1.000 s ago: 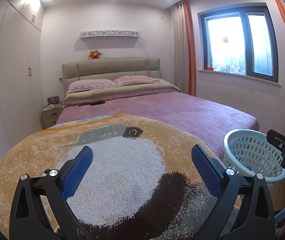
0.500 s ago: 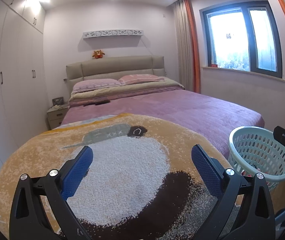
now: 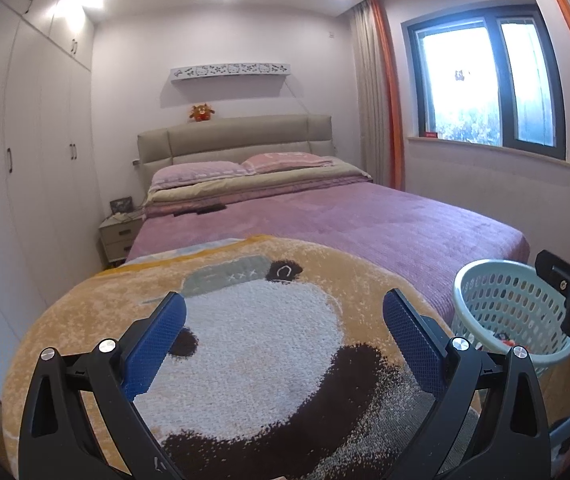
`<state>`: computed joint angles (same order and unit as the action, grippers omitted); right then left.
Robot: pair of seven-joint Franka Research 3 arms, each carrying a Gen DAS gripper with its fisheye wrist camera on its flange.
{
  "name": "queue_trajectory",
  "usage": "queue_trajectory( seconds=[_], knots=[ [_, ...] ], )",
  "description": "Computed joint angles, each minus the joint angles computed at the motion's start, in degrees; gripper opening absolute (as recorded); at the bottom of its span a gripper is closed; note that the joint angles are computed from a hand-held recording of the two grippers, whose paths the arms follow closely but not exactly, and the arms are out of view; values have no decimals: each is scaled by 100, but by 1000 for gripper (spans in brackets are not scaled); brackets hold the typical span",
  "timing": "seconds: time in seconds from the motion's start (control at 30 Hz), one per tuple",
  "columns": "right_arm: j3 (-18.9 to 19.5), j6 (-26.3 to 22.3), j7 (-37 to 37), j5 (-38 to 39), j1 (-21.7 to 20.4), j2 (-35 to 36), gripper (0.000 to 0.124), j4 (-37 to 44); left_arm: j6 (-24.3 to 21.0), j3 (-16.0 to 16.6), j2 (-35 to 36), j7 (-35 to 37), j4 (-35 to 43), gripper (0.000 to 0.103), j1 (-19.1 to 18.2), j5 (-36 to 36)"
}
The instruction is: Collect trash
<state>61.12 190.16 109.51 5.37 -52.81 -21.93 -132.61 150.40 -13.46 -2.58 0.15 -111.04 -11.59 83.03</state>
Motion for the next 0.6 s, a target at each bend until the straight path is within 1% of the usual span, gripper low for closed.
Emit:
queue_trajectory(
  seconds=[0.13, 0.27, 0.33, 0.4, 0.6],
  knots=[
    [-140, 36, -63, 1, 172, -73, 78, -35, -266, -49, -115, -131, -62, 96, -21, 195],
    [-252, 33, -142, 37, 319, -91, 79, -34, -303, -68, -227, -199, -137, 96, 5, 194],
    [-296, 30, -174, 54, 386, -93, 80, -32, -579, -127, -273, -250, -170, 96, -4, 215],
    [-324, 27, -217, 56, 433, -107, 80, -32, -723, -153, -319, -267, -204, 96, -5, 229],
    [-337, 22, -296, 83, 509, -137, 81, -49, -720, -170, -435, -306, -308, 96, 36, 177]
  ],
)
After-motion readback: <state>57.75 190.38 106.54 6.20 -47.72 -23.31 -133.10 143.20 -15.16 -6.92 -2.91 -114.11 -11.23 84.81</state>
